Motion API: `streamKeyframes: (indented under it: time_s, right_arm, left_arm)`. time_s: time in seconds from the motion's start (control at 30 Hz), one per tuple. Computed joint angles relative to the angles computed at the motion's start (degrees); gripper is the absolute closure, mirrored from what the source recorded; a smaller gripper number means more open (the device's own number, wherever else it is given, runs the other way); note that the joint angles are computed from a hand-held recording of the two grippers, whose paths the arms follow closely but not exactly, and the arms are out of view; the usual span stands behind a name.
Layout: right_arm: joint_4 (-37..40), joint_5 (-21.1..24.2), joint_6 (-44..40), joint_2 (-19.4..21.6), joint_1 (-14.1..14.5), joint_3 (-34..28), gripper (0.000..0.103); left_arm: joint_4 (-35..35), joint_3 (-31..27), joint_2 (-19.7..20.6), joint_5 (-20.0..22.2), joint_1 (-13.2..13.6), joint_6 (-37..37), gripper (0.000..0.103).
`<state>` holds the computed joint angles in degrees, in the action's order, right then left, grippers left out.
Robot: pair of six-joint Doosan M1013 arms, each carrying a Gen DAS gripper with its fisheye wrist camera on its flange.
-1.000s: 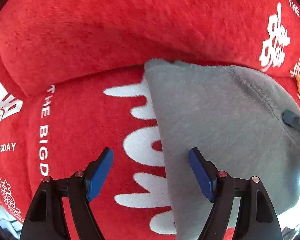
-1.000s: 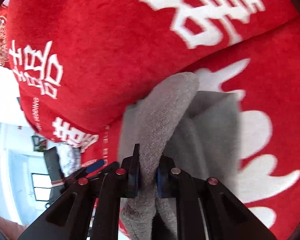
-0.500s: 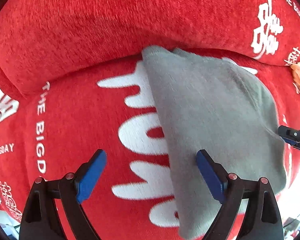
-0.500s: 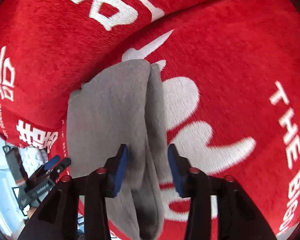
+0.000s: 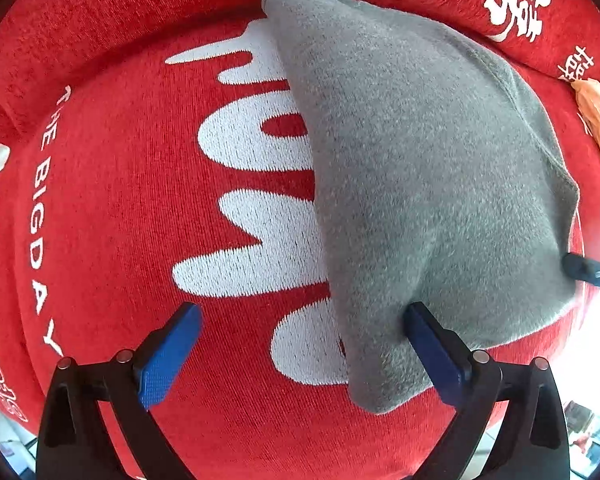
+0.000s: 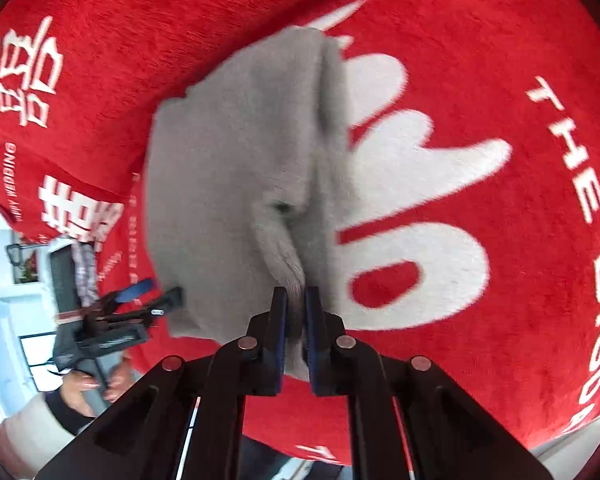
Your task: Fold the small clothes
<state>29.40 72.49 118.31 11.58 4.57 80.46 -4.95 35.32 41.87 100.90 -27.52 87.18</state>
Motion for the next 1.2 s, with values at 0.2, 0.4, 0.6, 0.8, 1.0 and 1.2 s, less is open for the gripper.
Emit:
streamKeyframes:
  time_s: [0.2, 0.4, 0.6, 0.8, 1.0, 1.2]
  right_arm:
    - [-3.58, 1.35, 0.68, -0.48, 0.02, 1.79, 0.093]
    - [-9.35, 4.44, 4.46, -0.57, 1.36, 0.69, 0.094]
    - [-11.81, 5.02, 12.51, -2.31, 2.29, 1.45, 0.090]
    - [-13.86, 4.63, 16.87, -3.46, 3.55, 0.92, 0.082]
    - [-15.21, 3.47, 18.21, -4.22, 5.35, 0.33, 0.062]
    - [-16.46, 1.83, 18.80, -4.53, 7.52, -0.18, 0.049]
  left_arm:
    - [0.78, 2.48, -1.45, -2.26, -0.23, 0.47, 0.001]
    - [1.13, 5.73, -3.90, -3.47, -0.79, 0.43, 0.001]
    - [2.12, 6.99, -5.50, -2.60, -1.06, -0.59, 0.001]
    - [2.22, 9.42, -7.56, -2.93, -1.24, 1.39, 0.001]
    - [2.34, 11.20, -9.15, -3.58, -0.98, 1.62, 0.001]
    - [2.71, 11.48, -9.74, -4.27, -0.95, 2.70, 0.001]
